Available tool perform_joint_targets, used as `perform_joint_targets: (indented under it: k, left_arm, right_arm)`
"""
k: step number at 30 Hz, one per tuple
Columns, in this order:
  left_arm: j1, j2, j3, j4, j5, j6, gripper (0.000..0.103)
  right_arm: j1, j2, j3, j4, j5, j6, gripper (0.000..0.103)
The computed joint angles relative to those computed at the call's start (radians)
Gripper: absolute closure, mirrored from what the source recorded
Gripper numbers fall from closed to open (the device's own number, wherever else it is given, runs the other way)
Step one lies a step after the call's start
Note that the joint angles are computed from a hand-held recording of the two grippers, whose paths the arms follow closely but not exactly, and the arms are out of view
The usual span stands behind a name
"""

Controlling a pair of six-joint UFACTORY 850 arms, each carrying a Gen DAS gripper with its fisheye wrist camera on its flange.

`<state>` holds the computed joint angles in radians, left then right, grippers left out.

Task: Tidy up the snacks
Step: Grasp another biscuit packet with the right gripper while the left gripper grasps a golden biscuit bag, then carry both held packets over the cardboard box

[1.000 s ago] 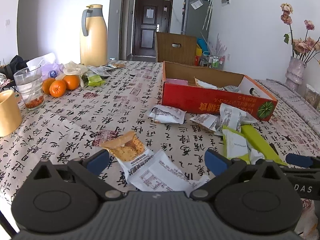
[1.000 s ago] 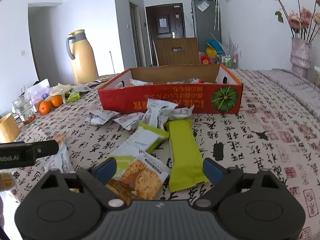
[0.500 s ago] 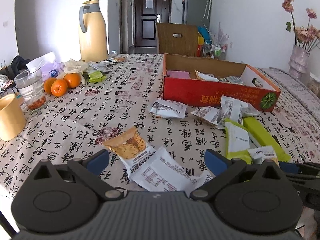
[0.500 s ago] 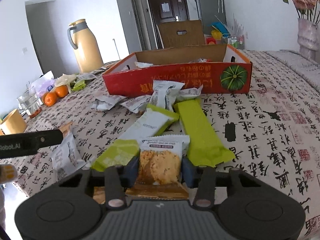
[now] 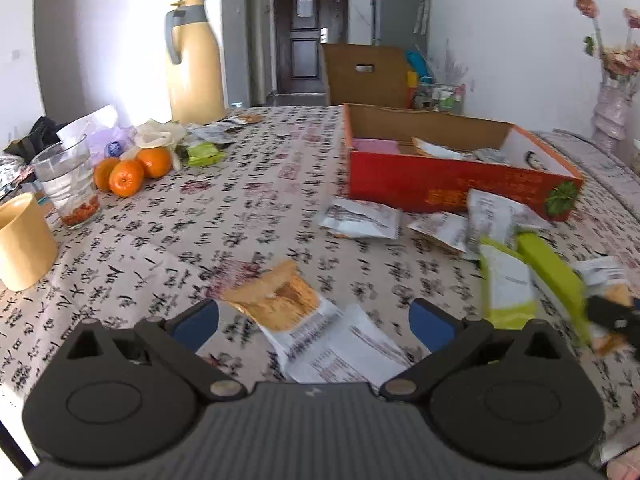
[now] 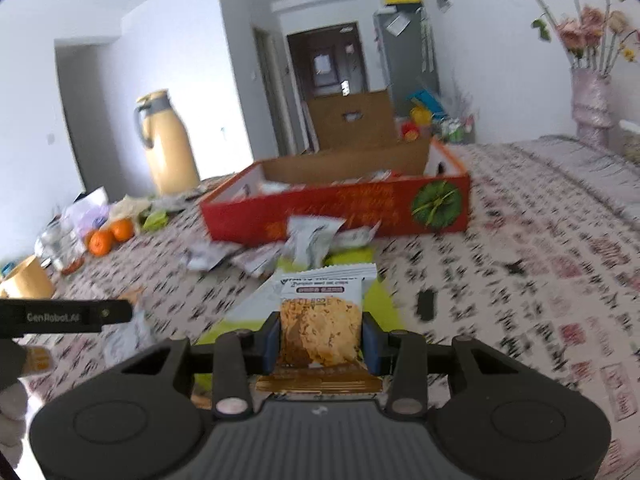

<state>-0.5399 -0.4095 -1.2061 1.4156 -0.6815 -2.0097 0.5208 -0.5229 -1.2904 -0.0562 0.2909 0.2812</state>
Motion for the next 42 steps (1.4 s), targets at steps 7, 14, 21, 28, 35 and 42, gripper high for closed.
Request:
perform_joint_targets:
  k: [7,14,21,28,35,42]
  left_arm:
    - [0.072,-0.080,-0.122,-0.229,0.006,0.179,0.001]
    - [0.099,-0.123,-0.174,-0.387,0.033,0.307,0.026]
    - [0.094,-0.134,-0.191,-0.352,0.043,0.314,0.061]
    - [0.078,-0.140,-0.201,-0.262,0.022,0.278,0.063]
    - [0.069,-0.135,-0.215,-0.216,0.003,0.247,0.063]
    - [0.060,-0.125,-0.221,-0.144,0.002,0.178,0.063]
  right_arm:
    - [-0.026,-0.007,-0.009,0.198,0.016,-0.155,0.064]
    - [-0.040,-0.022,-0.021,0.278,0.019,-0.210,0.064]
    - [-0.039,-0.036,-0.036,0.270,0.008,-0.203,0.064]
    - [-0.044,-0.045,-0.046,0.248,0.009,-0.179,0.064]
    - [-0.057,-0.057,-0.063,0.191,0.016,-0.118,0.064]
    - [-0.067,-0.071,-0.094,0.161,0.016,-0.107,0.064]
